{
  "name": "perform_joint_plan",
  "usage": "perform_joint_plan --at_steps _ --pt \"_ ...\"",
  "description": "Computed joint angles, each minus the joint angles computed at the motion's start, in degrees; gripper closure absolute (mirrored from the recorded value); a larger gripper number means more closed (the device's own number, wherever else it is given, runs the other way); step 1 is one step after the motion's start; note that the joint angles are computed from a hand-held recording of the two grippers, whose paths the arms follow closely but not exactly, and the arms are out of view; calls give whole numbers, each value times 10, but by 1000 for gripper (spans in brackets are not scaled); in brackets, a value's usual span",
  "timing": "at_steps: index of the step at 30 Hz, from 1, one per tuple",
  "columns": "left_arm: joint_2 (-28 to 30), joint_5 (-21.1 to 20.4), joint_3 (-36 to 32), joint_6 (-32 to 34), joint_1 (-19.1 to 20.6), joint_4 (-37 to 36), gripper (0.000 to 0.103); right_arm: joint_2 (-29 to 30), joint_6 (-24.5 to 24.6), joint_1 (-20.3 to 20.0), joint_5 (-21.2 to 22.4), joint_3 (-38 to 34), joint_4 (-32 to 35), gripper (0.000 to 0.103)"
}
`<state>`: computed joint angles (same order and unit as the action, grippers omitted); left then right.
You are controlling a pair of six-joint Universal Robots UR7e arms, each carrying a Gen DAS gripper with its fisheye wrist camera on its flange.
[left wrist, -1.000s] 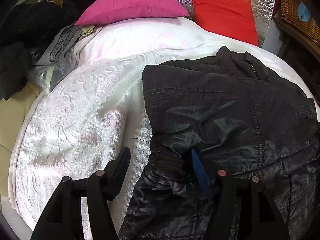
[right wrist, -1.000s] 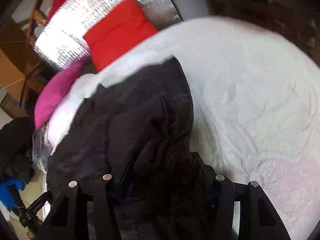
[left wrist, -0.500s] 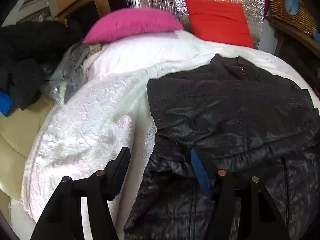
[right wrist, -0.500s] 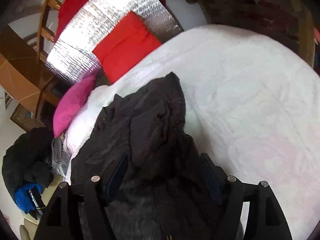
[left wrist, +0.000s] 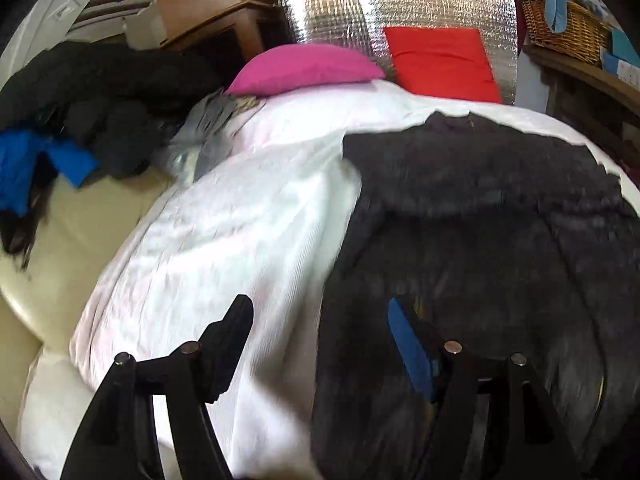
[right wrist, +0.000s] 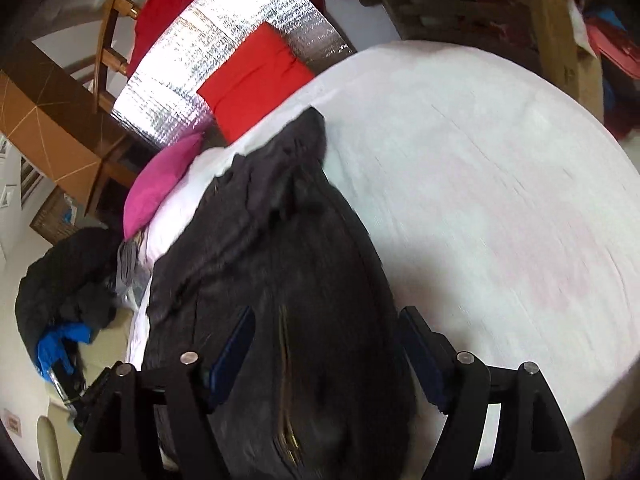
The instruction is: Fold large clothes
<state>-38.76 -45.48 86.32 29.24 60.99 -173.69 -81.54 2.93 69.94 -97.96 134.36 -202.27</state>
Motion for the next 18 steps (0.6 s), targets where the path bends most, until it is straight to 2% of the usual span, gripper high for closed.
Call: perform_joint_plan --at_steps 3,4,5,8,14,18 --pt "-35 0 60 -28 7 4 30 -17 -3 -12 18 39 -10 26" --pt "-45 0 77 -43 9 13 25 -18 -3 -13 19 47 -12 26" --pt "-54 0 88 -61 11 31 22 -20 -5 -13 19 55 -11 26" --pt "-74 1 109 -107 15 88 22 -24 -3 -14 30 82 -5 26" --pt "-108 -28 119 -204 34 193 20 10 -14 31 -42 103 7 26" --pt "-115 -76 97 -275 55 272 17 45 -1 44 -85 100 2 26"
